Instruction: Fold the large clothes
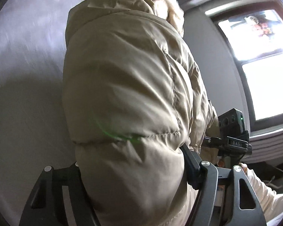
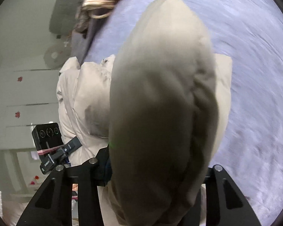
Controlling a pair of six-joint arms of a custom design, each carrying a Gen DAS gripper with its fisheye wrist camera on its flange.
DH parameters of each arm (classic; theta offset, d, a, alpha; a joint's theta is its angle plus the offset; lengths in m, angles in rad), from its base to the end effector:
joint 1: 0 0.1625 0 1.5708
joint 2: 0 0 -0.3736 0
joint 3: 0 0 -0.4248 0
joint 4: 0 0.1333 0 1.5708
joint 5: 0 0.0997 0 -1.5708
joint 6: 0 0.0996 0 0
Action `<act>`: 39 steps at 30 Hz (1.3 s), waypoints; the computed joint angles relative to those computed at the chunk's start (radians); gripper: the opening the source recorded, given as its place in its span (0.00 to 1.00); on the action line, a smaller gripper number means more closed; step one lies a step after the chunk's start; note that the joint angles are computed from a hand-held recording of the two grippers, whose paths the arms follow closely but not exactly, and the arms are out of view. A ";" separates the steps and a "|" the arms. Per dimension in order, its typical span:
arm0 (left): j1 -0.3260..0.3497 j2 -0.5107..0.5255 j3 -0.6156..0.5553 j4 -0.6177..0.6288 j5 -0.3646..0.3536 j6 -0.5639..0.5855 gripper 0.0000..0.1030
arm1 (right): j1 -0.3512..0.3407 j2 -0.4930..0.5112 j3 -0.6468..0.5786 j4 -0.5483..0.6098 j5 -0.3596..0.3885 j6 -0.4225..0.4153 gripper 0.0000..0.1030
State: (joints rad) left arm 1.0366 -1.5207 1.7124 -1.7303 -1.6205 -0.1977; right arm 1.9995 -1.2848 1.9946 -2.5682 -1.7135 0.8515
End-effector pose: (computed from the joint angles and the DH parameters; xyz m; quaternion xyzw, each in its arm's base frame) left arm -0.1605 -0.5234 0.3521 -0.1670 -0.9855 -0.0239 0.0174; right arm 0.3375 -0.4518 0.1778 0.2171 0.9630 -0.1568 0.0288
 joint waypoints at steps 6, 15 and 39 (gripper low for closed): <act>0.061 0.157 -0.252 0.002 0.085 0.057 0.70 | -0.022 0.266 -0.312 0.006 0.067 -0.122 0.47; 0.140 0.410 -0.457 -0.075 0.328 0.087 0.80 | -0.109 0.572 -0.621 0.058 0.047 -0.182 0.47; 0.045 0.400 -0.281 -0.438 0.669 0.228 0.89 | 0.070 0.669 -0.860 0.355 -0.441 -0.385 0.27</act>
